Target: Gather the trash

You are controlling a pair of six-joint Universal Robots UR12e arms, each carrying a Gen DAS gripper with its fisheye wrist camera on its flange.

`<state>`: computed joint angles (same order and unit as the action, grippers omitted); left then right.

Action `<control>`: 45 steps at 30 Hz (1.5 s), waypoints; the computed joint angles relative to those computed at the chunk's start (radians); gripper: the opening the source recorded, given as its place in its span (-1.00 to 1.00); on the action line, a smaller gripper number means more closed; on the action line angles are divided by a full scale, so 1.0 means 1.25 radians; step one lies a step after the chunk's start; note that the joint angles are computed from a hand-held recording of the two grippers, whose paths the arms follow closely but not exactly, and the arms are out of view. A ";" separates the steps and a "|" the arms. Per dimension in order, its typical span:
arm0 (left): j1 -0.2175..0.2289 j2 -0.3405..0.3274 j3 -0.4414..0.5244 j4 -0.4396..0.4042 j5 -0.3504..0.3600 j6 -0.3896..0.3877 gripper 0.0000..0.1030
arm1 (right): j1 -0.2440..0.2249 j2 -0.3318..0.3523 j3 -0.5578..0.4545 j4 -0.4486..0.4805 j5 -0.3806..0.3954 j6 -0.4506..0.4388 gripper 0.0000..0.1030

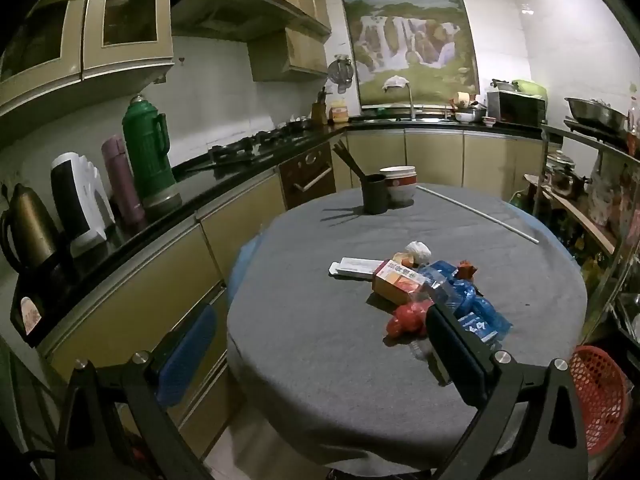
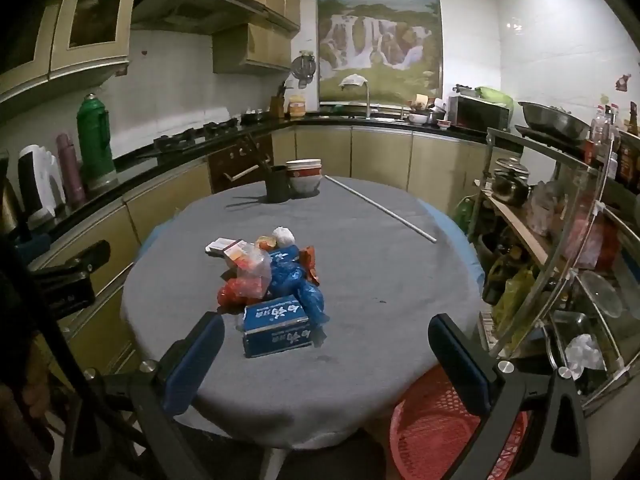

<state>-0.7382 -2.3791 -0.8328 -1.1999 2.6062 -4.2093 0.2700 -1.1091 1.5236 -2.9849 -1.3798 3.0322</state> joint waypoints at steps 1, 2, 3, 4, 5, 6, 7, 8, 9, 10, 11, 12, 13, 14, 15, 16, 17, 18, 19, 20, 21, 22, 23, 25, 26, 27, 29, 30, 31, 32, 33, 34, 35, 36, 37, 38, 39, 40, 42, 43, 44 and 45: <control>0.000 0.001 -0.002 0.001 0.001 -0.001 1.00 | 0.001 0.000 0.000 0.001 0.002 0.000 1.00; 0.000 0.002 -0.004 0.002 0.001 -0.002 1.00 | 0.001 0.001 -0.001 0.003 0.004 0.000 1.00; 0.000 0.004 -0.006 0.002 0.001 -0.002 1.00 | 0.002 0.001 -0.001 0.004 0.004 0.000 1.00; 0.001 0.005 -0.008 0.003 0.001 -0.003 1.00 | 0.003 0.002 -0.001 0.005 0.004 -0.001 1.00; 0.001 0.006 -0.010 0.004 0.002 -0.004 1.00 | 0.005 0.002 -0.001 0.006 0.003 -0.002 1.00; 0.001 0.007 -0.012 0.006 0.001 -0.005 1.00 | 0.006 0.003 -0.001 0.005 0.003 -0.002 1.00; 0.002 0.007 -0.014 0.007 0.001 -0.005 1.00 | 0.008 0.003 0.000 0.005 0.005 -0.002 1.00; 0.002 0.007 -0.014 0.007 0.000 -0.007 1.00 | 0.009 0.003 0.000 0.006 0.004 -0.002 1.00; 0.002 0.009 -0.016 0.007 0.000 -0.008 1.00 | 0.006 0.005 -0.009 0.012 0.006 -0.003 1.00; 0.003 0.010 -0.018 0.009 -0.001 -0.008 1.00 | 0.006 0.005 -0.010 0.013 0.006 -0.002 1.00; 0.003 0.011 -0.020 0.011 -0.003 -0.008 1.00 | 0.003 0.007 -0.008 0.005 0.012 -0.003 1.00; 0.003 0.010 -0.019 0.010 -0.002 -0.007 1.00 | 0.004 0.008 -0.009 0.005 0.013 -0.002 1.00; 0.003 0.010 -0.019 0.011 -0.002 -0.007 1.00 | 0.009 0.004 -0.008 0.008 0.004 -0.005 1.00; 0.003 0.010 -0.019 0.011 -0.002 -0.007 1.00 | 0.010 0.004 -0.010 0.015 0.003 -0.005 1.00; 0.003 0.010 -0.019 0.011 -0.002 -0.007 1.00 | 0.011 0.004 -0.011 0.016 0.004 -0.003 1.00; 0.003 0.010 -0.019 0.011 -0.002 -0.008 1.00 | 0.011 0.005 -0.012 0.016 0.006 -0.002 1.00; 0.004 0.010 -0.020 0.010 -0.003 -0.008 1.00 | 0.012 0.006 -0.014 0.023 0.003 -0.004 1.00; 0.004 0.011 -0.022 0.009 -0.004 -0.009 1.00 | 0.011 0.006 -0.016 0.028 0.006 -0.003 1.00; 0.005 0.012 -0.023 0.008 -0.006 -0.010 1.00 | 0.012 0.006 -0.017 0.028 0.006 -0.004 1.00; 0.006 0.013 -0.025 0.009 -0.008 -0.011 1.00 | 0.012 0.006 -0.017 0.031 0.007 -0.004 1.00; 0.006 0.014 -0.025 0.008 -0.008 -0.012 1.00 | 0.012 0.006 -0.018 0.031 0.007 -0.004 1.00; 0.006 0.013 -0.025 0.007 -0.008 -0.013 1.00 | 0.012 0.006 -0.018 0.032 0.008 -0.004 1.00; 0.006 0.013 -0.025 0.006 -0.008 -0.013 1.00 | 0.012 0.005 -0.018 0.038 0.010 -0.004 1.00; 0.006 0.015 -0.027 0.010 -0.009 -0.011 1.00 | 0.011 0.005 -0.016 0.034 0.013 -0.002 1.00; 0.006 0.015 -0.028 0.011 -0.010 -0.011 1.00 | 0.011 0.005 -0.016 0.030 0.012 -0.002 1.00; 0.007 0.015 -0.029 0.013 -0.011 -0.009 1.00 | 0.013 0.010 -0.013 -0.001 0.004 -0.012 1.00; 0.007 0.016 -0.031 0.014 -0.014 -0.007 1.00 | 0.013 0.012 -0.011 -0.018 0.004 -0.012 1.00; 0.007 0.015 -0.030 0.013 -0.015 -0.007 1.00 | 0.013 0.011 -0.013 -0.007 0.003 -0.014 1.00; 0.006 0.014 -0.029 0.012 -0.016 -0.007 1.00 | 0.014 0.012 -0.013 -0.006 0.001 -0.014 1.00; 0.006 0.014 -0.029 0.012 -0.015 -0.006 1.00 | 0.013 0.013 -0.011 -0.019 0.004 -0.014 1.00; 0.006 0.013 -0.027 0.010 -0.015 -0.006 1.00 | 0.013 0.014 -0.009 -0.032 0.004 -0.013 1.00; 0.006 0.013 -0.028 0.012 -0.017 -0.006 1.00 | 0.012 0.016 -0.008 -0.042 0.004 -0.014 1.00; 0.006 0.013 -0.029 0.013 -0.019 -0.006 1.00 | 0.013 0.016 -0.008 -0.043 0.004 -0.014 1.00; 0.006 0.011 -0.024 0.009 -0.020 -0.007 1.00 | 0.013 0.016 -0.008 -0.040 0.004 -0.013 1.00; 0.007 0.011 -0.023 0.006 -0.021 -0.009 1.00 | 0.013 0.016 -0.009 -0.038 0.004 -0.014 1.00; 0.007 0.010 -0.023 0.005 -0.023 -0.009 1.00 | 0.013 0.016 -0.009 -0.033 0.002 -0.016 1.00; 0.008 0.010 -0.023 0.005 -0.026 -0.009 1.00 | 0.013 0.016 -0.011 -0.028 0.003 -0.018 1.00; 0.008 0.010 -0.023 0.005 -0.028 -0.009 1.00 | 0.013 0.016 -0.012 -0.019 0.003 -0.019 1.00; 0.009 0.010 -0.023 0.003 -0.031 -0.010 1.00 | 0.012 0.014 -0.017 0.012 0.003 -0.020 1.00; 0.010 0.010 -0.023 0.002 -0.034 -0.010 1.00 | 0.012 0.013 -0.019 0.023 0.003 -0.022 1.00; 0.010 0.009 -0.022 0.000 -0.037 -0.010 1.00 | 0.012 0.014 -0.021 0.032 0.004 -0.021 1.00; 0.011 0.009 -0.021 -0.001 -0.039 -0.011 1.00 | 0.012 0.015 -0.022 0.033 0.003 -0.022 1.00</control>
